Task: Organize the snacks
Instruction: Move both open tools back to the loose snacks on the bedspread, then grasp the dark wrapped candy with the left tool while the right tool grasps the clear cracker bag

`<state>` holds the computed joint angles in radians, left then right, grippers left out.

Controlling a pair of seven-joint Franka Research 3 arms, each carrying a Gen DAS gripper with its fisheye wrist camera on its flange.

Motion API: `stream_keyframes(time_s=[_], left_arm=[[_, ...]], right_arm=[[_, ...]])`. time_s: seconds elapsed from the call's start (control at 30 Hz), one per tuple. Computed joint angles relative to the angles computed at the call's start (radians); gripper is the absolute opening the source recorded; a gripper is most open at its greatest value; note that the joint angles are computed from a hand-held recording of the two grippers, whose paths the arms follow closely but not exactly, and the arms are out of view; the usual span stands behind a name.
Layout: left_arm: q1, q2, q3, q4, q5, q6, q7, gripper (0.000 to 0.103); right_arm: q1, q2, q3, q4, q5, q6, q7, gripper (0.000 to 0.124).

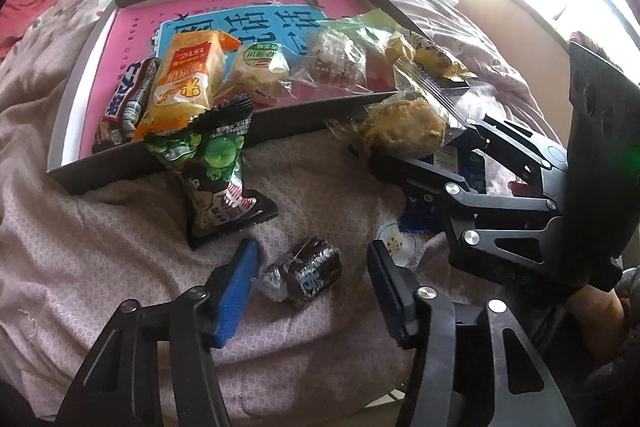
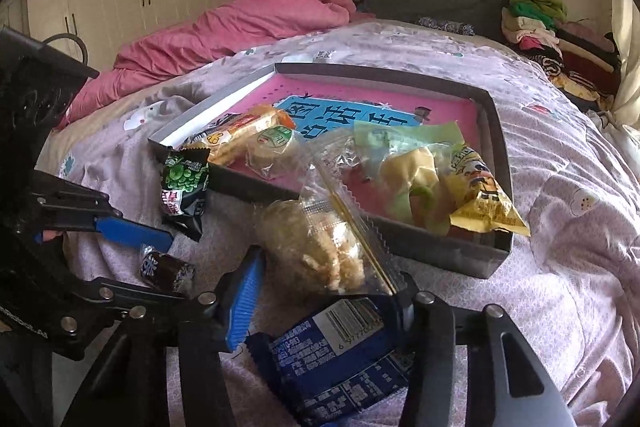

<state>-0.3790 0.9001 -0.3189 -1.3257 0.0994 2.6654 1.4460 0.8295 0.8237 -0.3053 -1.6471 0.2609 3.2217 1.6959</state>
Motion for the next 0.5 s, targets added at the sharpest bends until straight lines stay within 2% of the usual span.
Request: stream_keyframes(time_s=[0.13, 0.2, 0.33, 0.5], left_arm=[[-0.002, 0.002, 0.004, 0.003, 0.004, 0.001, -0.004, 0.045], [-0.009, 0.007, 0.012, 0.012, 0.01, -0.006, -0.011, 0.039], [-0.001, 0.007, 0.004, 0.006, 0.006, -0.001, -0.007, 0.038], [0.013, -0.006, -0.012, -0.022, 0.003, 0.024, 0.015, 0.038]], right_arm=[[-0.033, -0.007, 0.04, -0.005, 0.0, 0.022, -0.023, 0.046], [-0.028, -0.004, 0.038, 0.002, 0.003, 0.019, -0.035, 0.044], [-0.026, 0.001, 0.042, 0.015, 0.006, 0.01, -0.046, 0.038], [-0.098, -0.019, 0.136, -0.002, 0.027, 0.05, -0.064, 0.035]])
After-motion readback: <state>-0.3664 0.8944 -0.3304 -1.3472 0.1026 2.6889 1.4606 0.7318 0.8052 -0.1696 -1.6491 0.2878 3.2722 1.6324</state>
